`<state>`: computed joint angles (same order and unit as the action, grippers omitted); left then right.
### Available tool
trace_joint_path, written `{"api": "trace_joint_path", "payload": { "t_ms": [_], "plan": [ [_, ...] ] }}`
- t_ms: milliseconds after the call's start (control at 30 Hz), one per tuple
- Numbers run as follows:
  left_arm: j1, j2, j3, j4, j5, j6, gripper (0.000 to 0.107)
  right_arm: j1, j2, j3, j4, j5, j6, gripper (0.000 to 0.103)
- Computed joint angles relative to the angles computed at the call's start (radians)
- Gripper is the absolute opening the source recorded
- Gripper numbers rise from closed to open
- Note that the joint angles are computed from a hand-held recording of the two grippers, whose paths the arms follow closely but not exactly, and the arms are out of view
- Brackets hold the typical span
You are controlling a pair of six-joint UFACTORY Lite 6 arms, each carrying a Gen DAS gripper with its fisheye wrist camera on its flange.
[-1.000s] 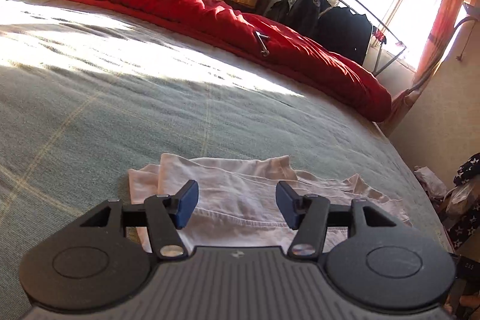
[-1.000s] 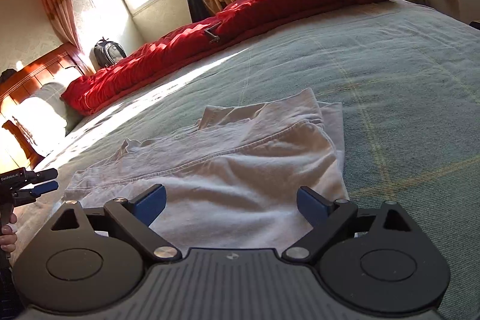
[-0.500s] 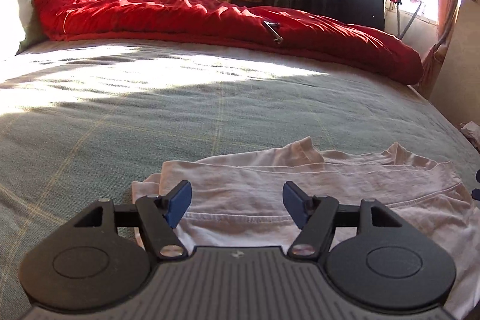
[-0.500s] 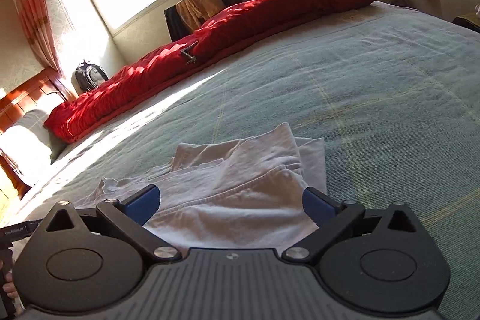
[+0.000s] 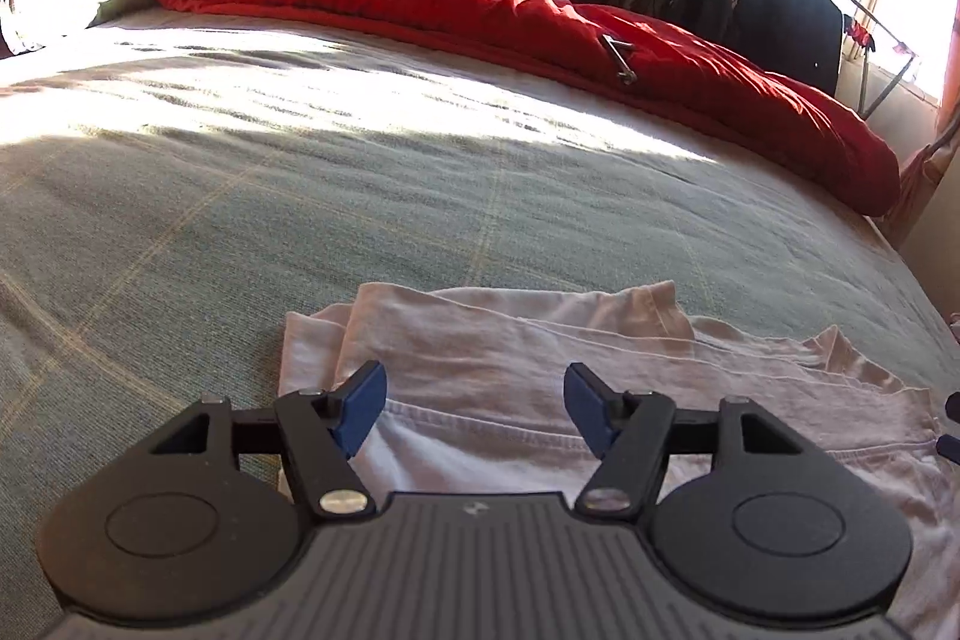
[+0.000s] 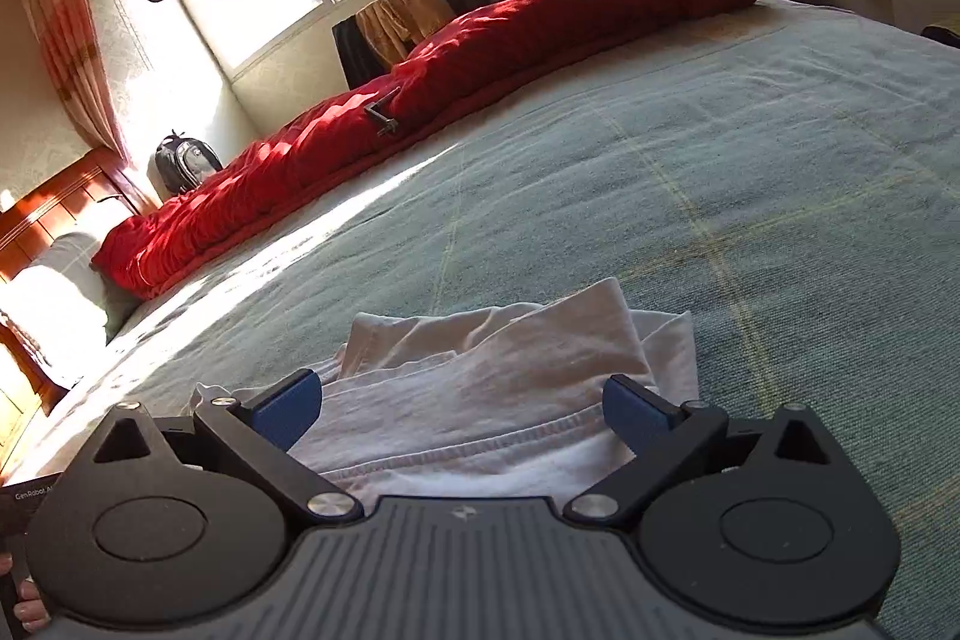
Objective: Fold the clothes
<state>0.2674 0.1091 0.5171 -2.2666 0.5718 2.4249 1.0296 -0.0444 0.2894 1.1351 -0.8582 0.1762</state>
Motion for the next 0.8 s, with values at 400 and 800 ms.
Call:
{"api": "trace_joint_path", "payload": {
  "t_ms": [400, 800],
  "plan": [
    [0.045, -0.06, -0.059, 0.639, 0.225, -0.344, 0.076, 0.145, 0.198, 0.331, 0.228, 0.144, -0.619, 0.103],
    [-0.205, 0.241, 0.21, 0.228, 0.059, -0.111, 0.078, -0.08, 0.435, 0.535, 0.212, 0.211, -0.761, 0.103]
  ]
}}
